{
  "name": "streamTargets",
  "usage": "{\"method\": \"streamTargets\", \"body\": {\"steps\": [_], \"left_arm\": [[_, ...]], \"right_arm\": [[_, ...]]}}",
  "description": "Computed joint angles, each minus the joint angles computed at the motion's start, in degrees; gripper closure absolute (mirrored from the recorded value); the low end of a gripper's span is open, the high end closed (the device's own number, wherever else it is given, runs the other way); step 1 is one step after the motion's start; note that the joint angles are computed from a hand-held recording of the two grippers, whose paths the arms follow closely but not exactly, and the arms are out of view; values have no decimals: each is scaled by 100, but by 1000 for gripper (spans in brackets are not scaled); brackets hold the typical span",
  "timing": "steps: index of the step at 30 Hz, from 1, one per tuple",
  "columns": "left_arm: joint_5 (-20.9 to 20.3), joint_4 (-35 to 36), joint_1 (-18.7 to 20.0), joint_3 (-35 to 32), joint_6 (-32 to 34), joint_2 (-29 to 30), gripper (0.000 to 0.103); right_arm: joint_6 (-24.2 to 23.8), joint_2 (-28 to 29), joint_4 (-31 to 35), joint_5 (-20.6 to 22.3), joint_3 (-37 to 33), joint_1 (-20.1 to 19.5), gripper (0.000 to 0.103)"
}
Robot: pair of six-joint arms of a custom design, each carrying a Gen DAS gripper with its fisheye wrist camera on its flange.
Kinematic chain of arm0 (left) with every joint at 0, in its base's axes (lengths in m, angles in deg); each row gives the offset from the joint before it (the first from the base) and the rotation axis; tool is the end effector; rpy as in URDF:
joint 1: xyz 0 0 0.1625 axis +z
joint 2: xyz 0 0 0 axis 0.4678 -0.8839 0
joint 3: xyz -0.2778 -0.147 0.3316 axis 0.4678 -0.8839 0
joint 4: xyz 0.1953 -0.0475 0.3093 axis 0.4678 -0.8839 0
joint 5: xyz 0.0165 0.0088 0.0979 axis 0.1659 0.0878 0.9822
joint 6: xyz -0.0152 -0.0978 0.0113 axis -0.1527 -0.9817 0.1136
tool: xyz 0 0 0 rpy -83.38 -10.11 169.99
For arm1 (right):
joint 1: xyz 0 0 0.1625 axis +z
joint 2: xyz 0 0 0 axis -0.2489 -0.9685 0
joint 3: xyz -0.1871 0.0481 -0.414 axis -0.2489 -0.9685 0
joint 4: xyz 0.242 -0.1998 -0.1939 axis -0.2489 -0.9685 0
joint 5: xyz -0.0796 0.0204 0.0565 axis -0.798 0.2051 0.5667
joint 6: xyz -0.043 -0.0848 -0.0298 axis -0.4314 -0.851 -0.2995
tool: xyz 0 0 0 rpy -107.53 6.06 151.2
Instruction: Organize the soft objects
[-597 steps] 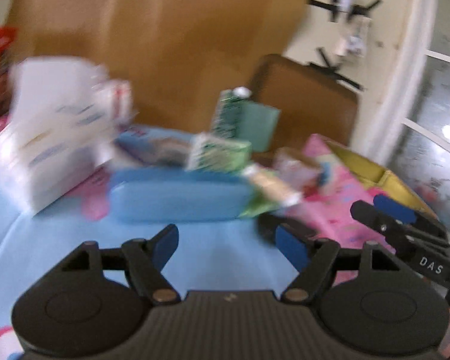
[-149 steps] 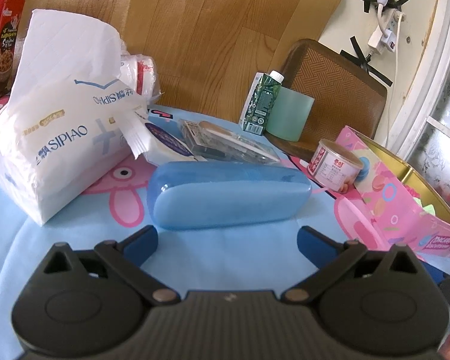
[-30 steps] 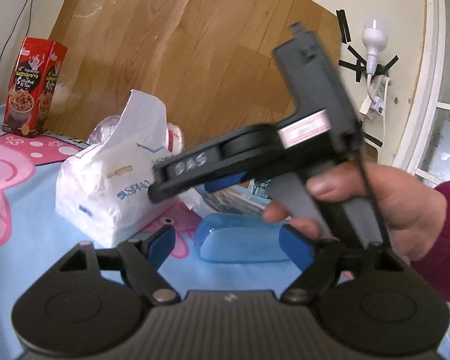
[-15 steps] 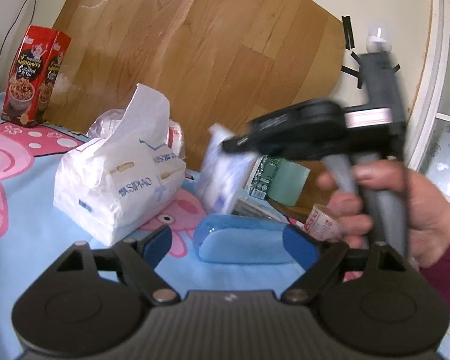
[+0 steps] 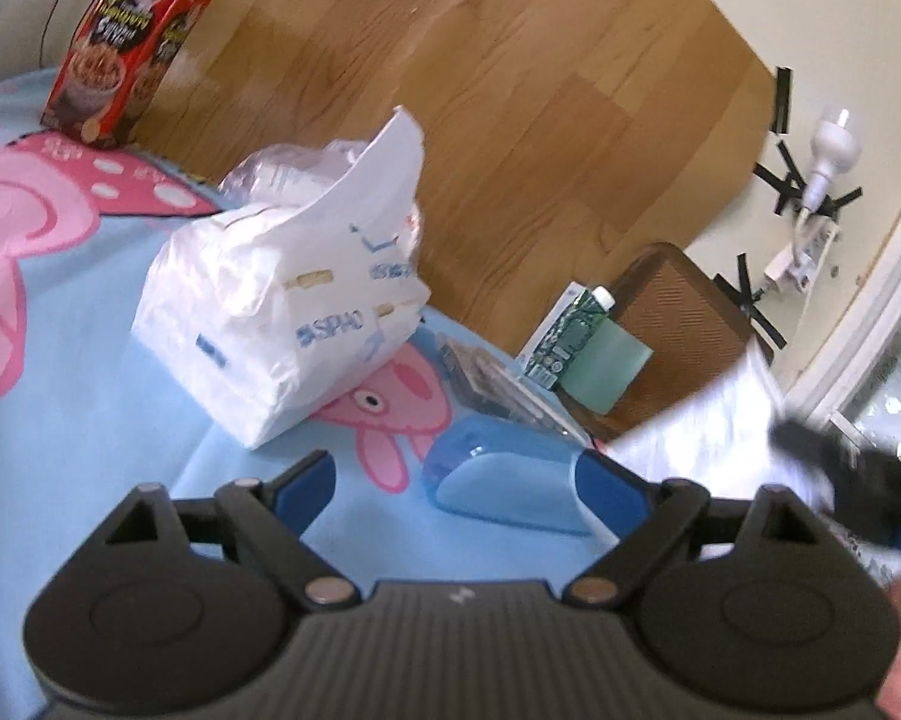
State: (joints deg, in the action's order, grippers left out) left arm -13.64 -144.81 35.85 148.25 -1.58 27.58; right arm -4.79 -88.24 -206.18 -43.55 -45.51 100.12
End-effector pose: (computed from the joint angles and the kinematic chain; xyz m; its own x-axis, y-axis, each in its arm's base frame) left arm -0.1389 -0.7249 0.0802 -0.9646 -0.2045 -0.1668 0.1007 0.2991 -0.9489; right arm 0.1096 -0.8861 0.2093 -0.6179 -0.7842 -0.0565 -0.6730 0.5647 -0.4777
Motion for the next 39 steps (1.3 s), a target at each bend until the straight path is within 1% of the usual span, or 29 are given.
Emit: {"method": "streamTargets", "body": {"steps": [4,8,9,12,16,18,19,20,21,23,25,29,34,39], "left_arm": [[139,41,-20,-40,-27,24,13],[301,136,-57,-124,76,64,13],[325,155,-63,-140,97,72,13],[350,234,-68,-166,127,73,13],[353,303,-70,-179,118,71,13],[348,330,-70,-172,108,65,13],[347,345,-71,-174,109,64,13],[346,359,-73,-177,118,65,13],[344,363,-74,-186,153,70,13],[359,382,-84,-210,224,86,13],[365,413,-92,-232,297,97,13],[394,464,-118,-284,458,133,13],[367,523,-124,-303,559,141,12],[335,545,-125,-295,598,137,12]], "right_arm": [[131,-125,188,11,342,-92,86],[356,-142,553,346,414,-167,86],[428,-123,559,374,412,-182,86],[595,-78,521,158,311,-230,86],[813,-161,75,-125,453,-347,78],[873,-196,-73,-279,492,-389,70],[907,-196,-125,-352,486,-411,54],[955,-235,-316,-405,588,-433,43],[988,-303,-677,-438,788,-458,41],[898,-384,-1292,-504,1080,-496,40],[875,-353,-1521,-535,1094,-528,40],[724,-292,-1673,-534,1097,-561,40],[318,-335,-1868,-548,1307,-545,40],[25,-398,-2073,-655,1534,-510,40]]}}
